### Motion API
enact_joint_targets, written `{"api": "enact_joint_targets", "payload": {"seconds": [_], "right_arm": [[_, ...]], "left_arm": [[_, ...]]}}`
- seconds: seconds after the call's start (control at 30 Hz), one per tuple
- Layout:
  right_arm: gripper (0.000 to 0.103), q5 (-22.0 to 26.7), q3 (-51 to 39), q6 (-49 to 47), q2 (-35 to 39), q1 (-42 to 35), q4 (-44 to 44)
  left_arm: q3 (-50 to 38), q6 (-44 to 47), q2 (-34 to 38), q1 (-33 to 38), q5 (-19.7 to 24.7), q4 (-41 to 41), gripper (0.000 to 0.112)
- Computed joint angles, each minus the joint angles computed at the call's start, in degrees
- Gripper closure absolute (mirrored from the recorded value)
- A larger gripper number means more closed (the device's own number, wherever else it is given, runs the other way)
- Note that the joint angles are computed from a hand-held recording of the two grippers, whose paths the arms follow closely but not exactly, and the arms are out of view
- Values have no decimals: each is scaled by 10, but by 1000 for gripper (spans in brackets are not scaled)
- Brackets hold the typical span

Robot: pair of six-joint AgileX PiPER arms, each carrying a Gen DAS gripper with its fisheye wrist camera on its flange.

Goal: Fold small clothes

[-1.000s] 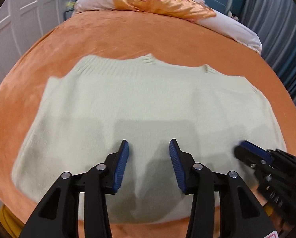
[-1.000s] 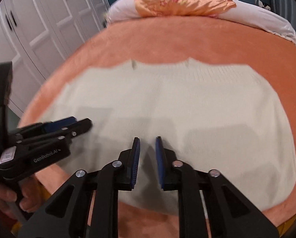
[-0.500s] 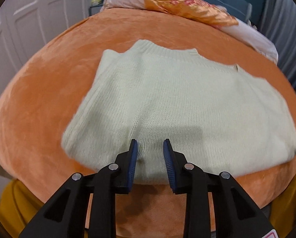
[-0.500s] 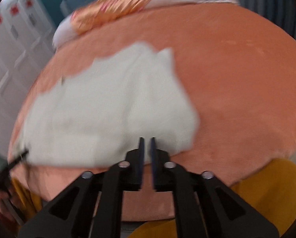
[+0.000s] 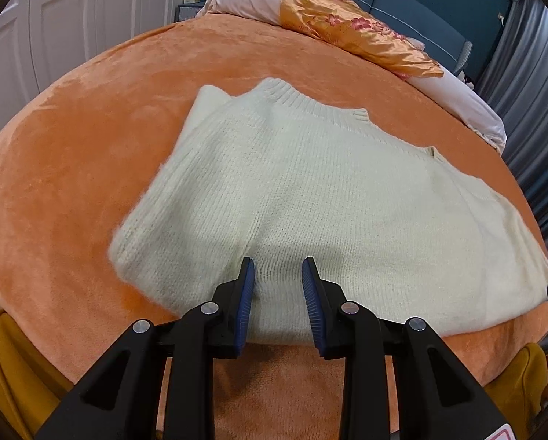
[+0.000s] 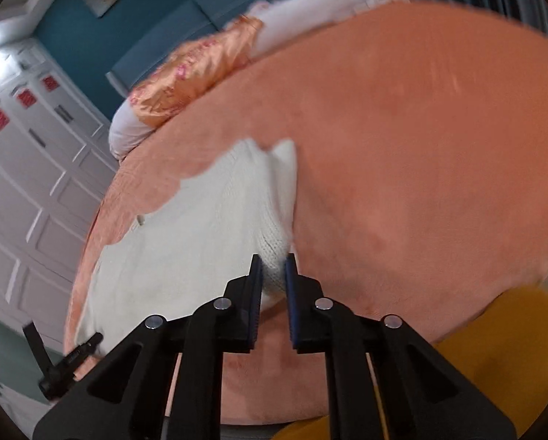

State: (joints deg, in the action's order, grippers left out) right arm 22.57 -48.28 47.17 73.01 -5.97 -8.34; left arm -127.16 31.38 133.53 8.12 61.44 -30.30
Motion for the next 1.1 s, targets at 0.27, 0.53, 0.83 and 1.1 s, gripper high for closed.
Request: {"api": "enact_joint_targets", "payload": {"seconds": [0.27, 0.53, 0.83, 1.1], "right_arm": [[92, 122, -63, 5, 91, 0, -2], [89, 231, -125, 136, 47, 115, -142], [89, 282, -441, -32, 302, 234, -68], [89, 427, -716, -83, 491, 246, -50]], "left_arm": [[35, 4, -17, -11, -33, 13, 83], [67, 11, -33, -18, -61, 17, 83], [91, 32, -45, -16, -78, 7, 78], [100, 54, -49, -19, -80, 0, 67]]}}
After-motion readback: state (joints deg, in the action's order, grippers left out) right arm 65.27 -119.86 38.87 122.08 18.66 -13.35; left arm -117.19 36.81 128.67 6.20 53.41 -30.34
